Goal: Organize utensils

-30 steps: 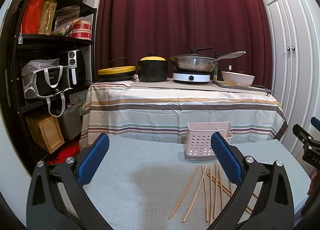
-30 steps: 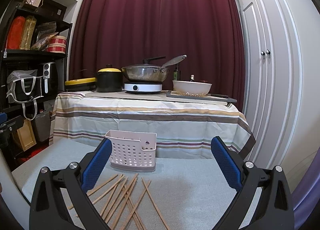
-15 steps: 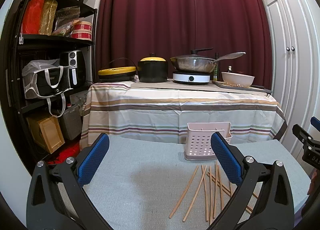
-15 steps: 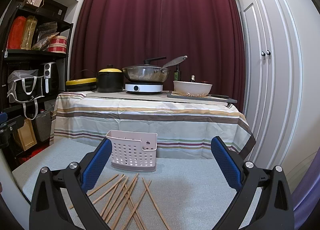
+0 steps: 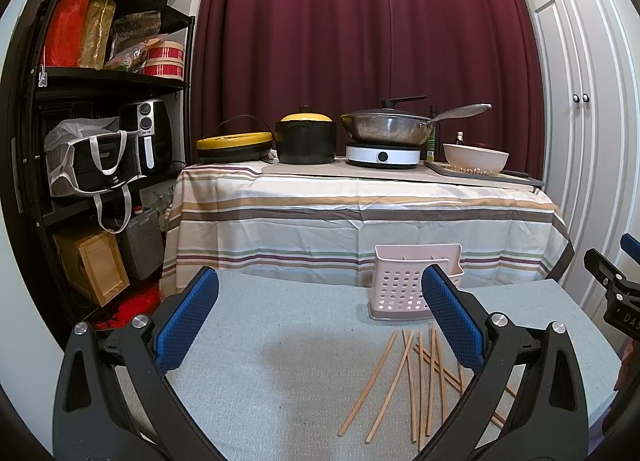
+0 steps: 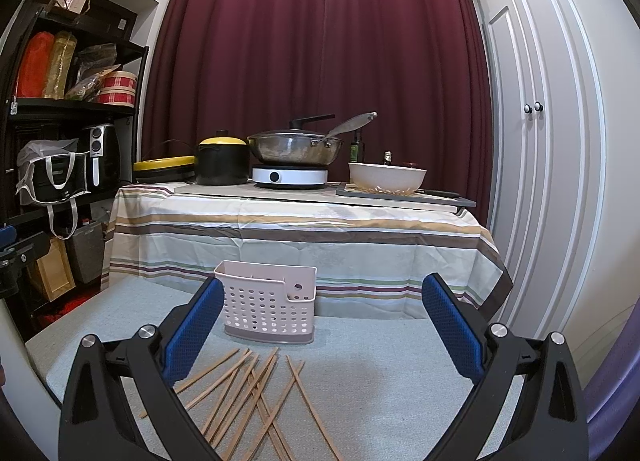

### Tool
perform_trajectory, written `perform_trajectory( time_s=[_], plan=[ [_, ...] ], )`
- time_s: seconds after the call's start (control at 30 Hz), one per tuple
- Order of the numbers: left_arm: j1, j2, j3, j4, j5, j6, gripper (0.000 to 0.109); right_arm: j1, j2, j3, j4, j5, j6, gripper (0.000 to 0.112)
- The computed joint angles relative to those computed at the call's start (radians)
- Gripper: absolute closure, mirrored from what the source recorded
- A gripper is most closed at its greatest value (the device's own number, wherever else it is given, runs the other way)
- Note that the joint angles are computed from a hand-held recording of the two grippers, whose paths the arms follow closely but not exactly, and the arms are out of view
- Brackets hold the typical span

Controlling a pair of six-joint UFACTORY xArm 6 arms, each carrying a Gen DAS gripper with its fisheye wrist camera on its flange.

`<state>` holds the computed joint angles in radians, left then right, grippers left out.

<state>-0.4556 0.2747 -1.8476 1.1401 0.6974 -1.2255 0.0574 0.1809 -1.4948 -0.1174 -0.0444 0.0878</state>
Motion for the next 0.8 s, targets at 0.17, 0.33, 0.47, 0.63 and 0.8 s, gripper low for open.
perform_trajectory(
  time_s=[0.17, 0.33, 0.47, 0.63, 0.8],
  plan=[
    [-0.001, 0.004, -0.005, -0.002, 0.001, 0.003, 0.009, 0.002, 0.000, 0.001, -0.006, -0.001, 0.007, 0.016],
    [-0.001, 0.004, -0.004, -0.003, 0.002, 0.003, 0.009, 0.001, 0.000, 0.002, -0.021, 0.000, 0.020, 0.016],
    [-0.004, -0.002, 0.003, -0.005, 0.003, 0.003, 0.009, 0.004, 0.000, -0.003, -0.051, 0.010, 0.050, 0.016],
    [-0.004, -0.004, 0.007, -0.005, 0.002, 0.002, 0.009, 0.007, 0.004, -0.008, -0.070, 0.012, 0.065, 0.016],
    [-0.006, 0.002, 0.005, -0.009, 0.003, 0.004, 0.009, 0.012, 0.015, -0.019, -0.044, 0.020, 0.039, 0.016]
  ],
)
